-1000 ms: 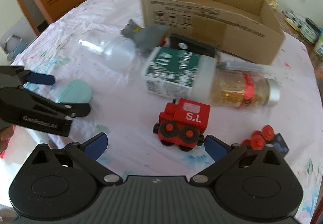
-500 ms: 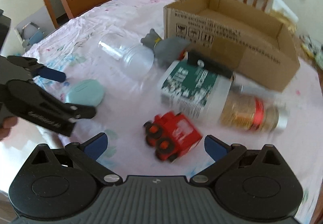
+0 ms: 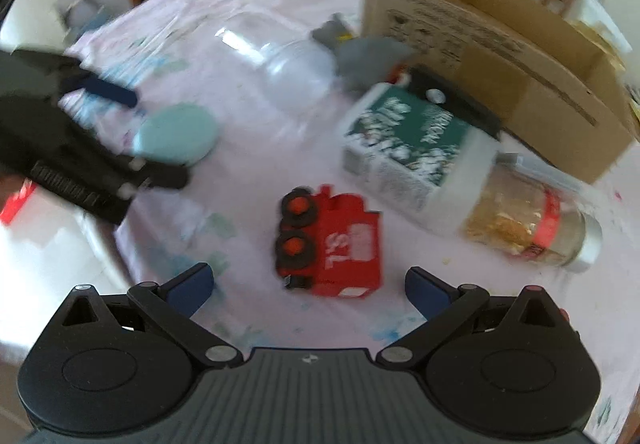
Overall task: Organize rigid objects
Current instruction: 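Close the left gripper on the teal case while the right grasps the red train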
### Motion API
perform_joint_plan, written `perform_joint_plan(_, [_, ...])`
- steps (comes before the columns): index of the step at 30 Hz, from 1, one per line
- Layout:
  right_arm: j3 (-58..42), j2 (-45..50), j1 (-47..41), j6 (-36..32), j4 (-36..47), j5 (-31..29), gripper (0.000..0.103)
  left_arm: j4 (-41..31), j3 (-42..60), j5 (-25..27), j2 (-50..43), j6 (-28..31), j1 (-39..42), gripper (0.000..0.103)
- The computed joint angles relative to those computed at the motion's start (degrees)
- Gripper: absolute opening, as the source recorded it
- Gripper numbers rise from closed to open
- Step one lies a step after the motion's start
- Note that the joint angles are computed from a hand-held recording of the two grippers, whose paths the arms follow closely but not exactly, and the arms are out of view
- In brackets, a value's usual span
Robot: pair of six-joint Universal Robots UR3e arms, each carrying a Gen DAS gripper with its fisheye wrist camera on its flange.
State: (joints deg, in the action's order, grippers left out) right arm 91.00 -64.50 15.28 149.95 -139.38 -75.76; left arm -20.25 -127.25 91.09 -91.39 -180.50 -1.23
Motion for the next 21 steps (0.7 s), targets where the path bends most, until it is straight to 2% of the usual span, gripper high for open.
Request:
perform_joint_plan(5, [4.48,-1.32,-1.0,-1.18,-5.01,1.48,0.103,0.56,-0.85,-3.06,1.18,3.79,0.37,0.086])
perform_joint_plan(13, [6.85,-2.4,-1.6,-2.06,-7.2,2.2,0.103,0.07,1.47,-6.21,-0.03,8.22,0.31,0.052])
perform_joint_plan(21, [9.2,-2.27,-1.41,-0.87,-11.52,2.88,0.103,0.83,2.81,-4.88,-1.86,5.86,-0.58,0.053])
